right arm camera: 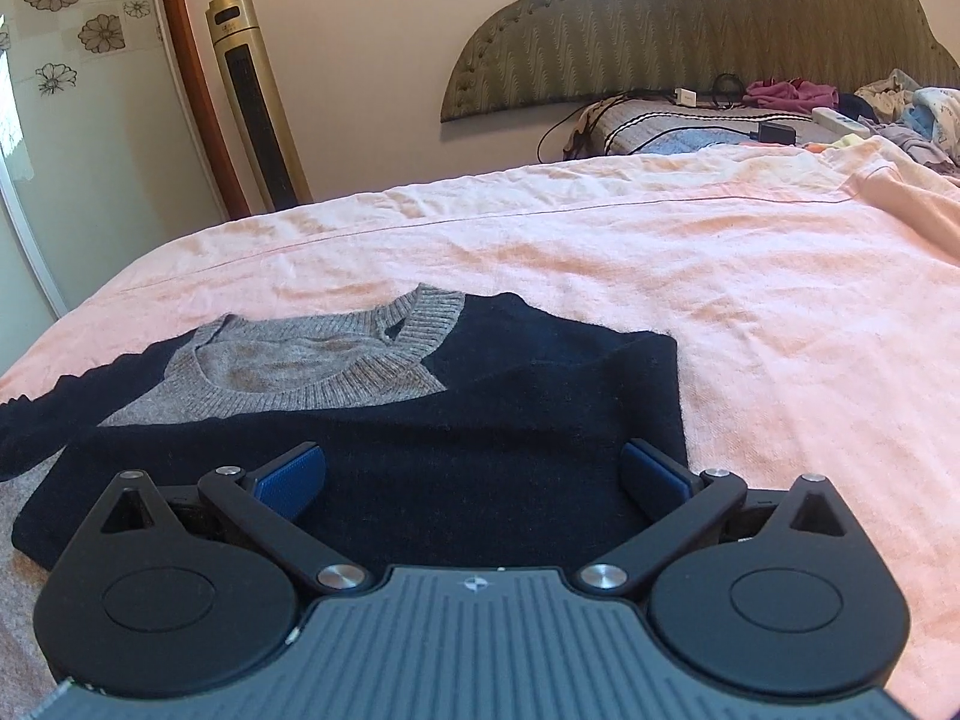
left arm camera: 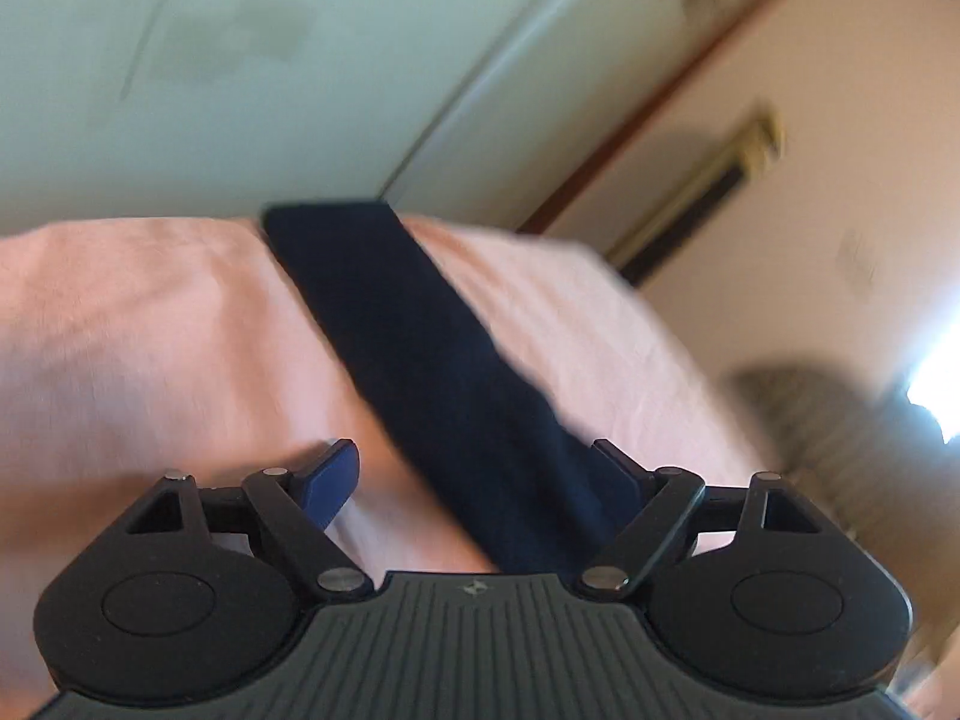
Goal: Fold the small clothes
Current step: 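Fold the other navy sleeve across the body with the left tool and release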
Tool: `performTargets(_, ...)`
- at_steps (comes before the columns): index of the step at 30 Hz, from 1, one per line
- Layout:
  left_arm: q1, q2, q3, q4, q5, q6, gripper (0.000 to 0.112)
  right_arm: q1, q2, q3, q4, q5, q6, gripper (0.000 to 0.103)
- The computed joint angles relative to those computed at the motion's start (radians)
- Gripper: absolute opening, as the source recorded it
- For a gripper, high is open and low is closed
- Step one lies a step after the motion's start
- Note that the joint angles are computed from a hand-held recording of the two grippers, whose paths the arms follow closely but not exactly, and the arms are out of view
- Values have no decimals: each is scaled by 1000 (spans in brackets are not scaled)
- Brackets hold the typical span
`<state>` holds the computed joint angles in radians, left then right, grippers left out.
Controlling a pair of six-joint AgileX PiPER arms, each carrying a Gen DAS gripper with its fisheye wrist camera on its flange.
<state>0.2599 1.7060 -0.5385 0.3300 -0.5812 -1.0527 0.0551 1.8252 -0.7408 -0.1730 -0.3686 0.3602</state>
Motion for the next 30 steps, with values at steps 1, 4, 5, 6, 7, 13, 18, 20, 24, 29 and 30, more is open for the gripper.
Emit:
performTargets(1, 52, 38, -27, 60, -29, -77, 84, 0, 0, 0, -1, 0, 1, 103)
performTargets(4, 54, 91, -113, 5, 8, -66, 84, -2, 2, 1, -8, -6, 11, 103)
performTargets(5, 32, 110, -138, -75, 20, 17, 84, -3, 2, 1, -14, -8, 18, 103)
performTargets(6, 5, 131, -168, -158, 37, 117, 84, -6, 2, 1, -22, -11, 26, 103)
performTargets(7, -16, 147, -192, -227, 49, 217, 84, -5, 3, 1, -21, -12, 27, 103)
performTargets(13, -145, 167, -305, -743, 203, 817, 5, -6, 2, 1, -22, -11, 28, 103)
performTargets(18, -389, 42, -203, -859, 40, 1003, 5, -8, 3, 2, -32, -16, 40, 103)
performTargets(20, -531, 1, -186, -860, 25, 1055, 5, -10, 1, 4, -37, -20, 48, 103)
performTargets(24, -835, 29, -264, -801, 157, 1147, 8, -13, 1, 5, -48, -23, 60, 103)
performTargets(29, -982, 148, -435, -564, 481, 1005, 30, -34, 1, 16, -114, -53, 133, 103)
performTargets(30, -998, 129, -400, -630, 442, 1070, 48, -35, 1, 18, -118, -56, 138, 103)
